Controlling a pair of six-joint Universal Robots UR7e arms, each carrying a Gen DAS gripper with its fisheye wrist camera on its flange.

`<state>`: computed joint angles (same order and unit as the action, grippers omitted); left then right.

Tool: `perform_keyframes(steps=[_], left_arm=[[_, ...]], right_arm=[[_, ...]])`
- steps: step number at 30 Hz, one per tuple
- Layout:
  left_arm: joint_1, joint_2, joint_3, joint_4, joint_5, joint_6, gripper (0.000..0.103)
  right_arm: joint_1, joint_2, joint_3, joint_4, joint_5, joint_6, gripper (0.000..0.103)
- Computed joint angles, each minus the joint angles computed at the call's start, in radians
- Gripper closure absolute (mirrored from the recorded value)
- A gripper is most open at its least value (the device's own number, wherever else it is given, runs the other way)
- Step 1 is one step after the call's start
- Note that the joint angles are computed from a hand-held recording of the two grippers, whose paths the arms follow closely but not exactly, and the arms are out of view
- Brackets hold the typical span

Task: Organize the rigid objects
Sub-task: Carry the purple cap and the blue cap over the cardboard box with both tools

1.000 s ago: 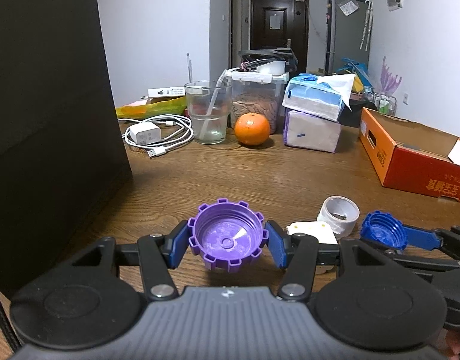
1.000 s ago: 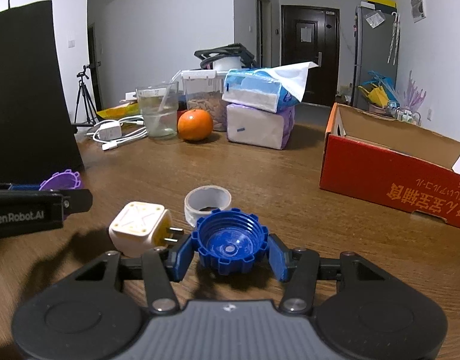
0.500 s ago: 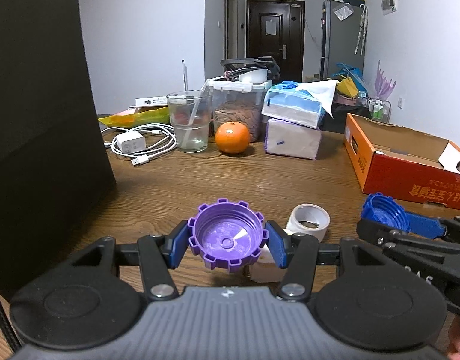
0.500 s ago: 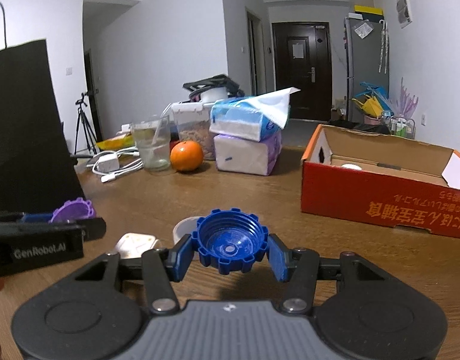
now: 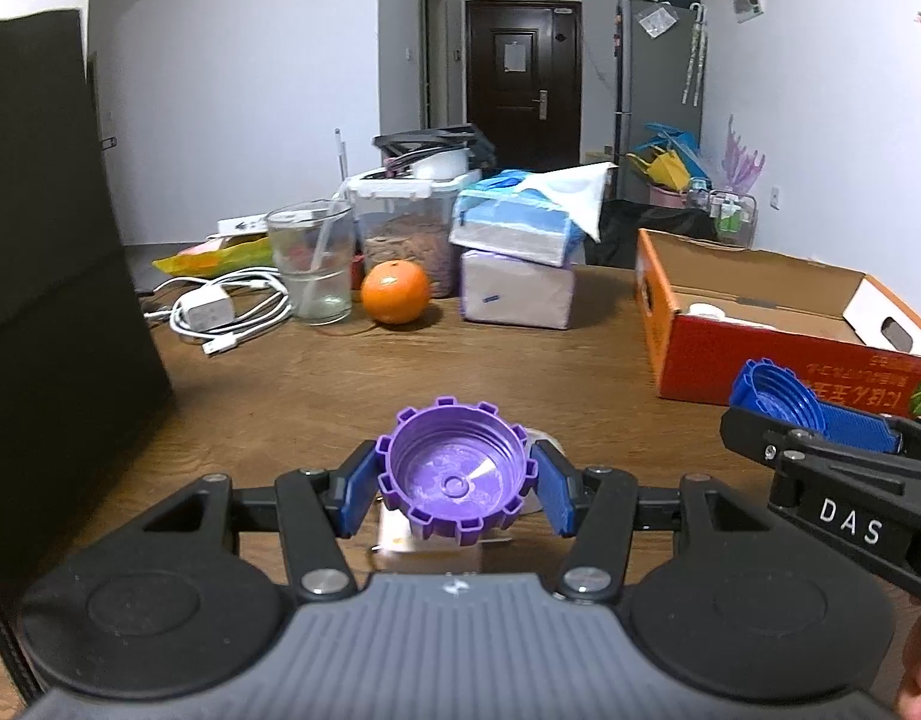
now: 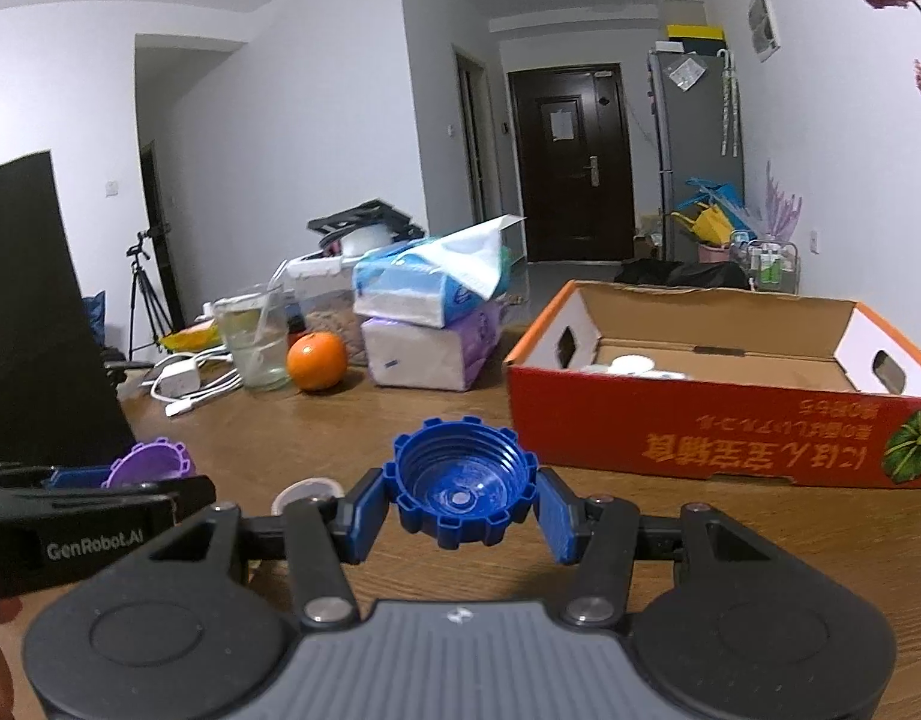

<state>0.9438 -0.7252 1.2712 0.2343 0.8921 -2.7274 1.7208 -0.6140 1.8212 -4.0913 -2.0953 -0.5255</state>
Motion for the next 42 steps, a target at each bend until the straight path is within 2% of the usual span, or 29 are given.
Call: perform_keyframes(steps=[19, 42], left_arm=[[-0.076, 0.115, -0.093, 0.0, 0.022, -0.035, 0.047], [-0.11, 0.302, -0.315, 0.079, 0.058, -0.087, 0.047]], right_arm=[[-0.07, -0.099, 0.073, -0.094, 0.03, -0.006, 0.051], [-0.152, -0.175, 0.09, -0.142, 0.052, -0.033, 0.051]])
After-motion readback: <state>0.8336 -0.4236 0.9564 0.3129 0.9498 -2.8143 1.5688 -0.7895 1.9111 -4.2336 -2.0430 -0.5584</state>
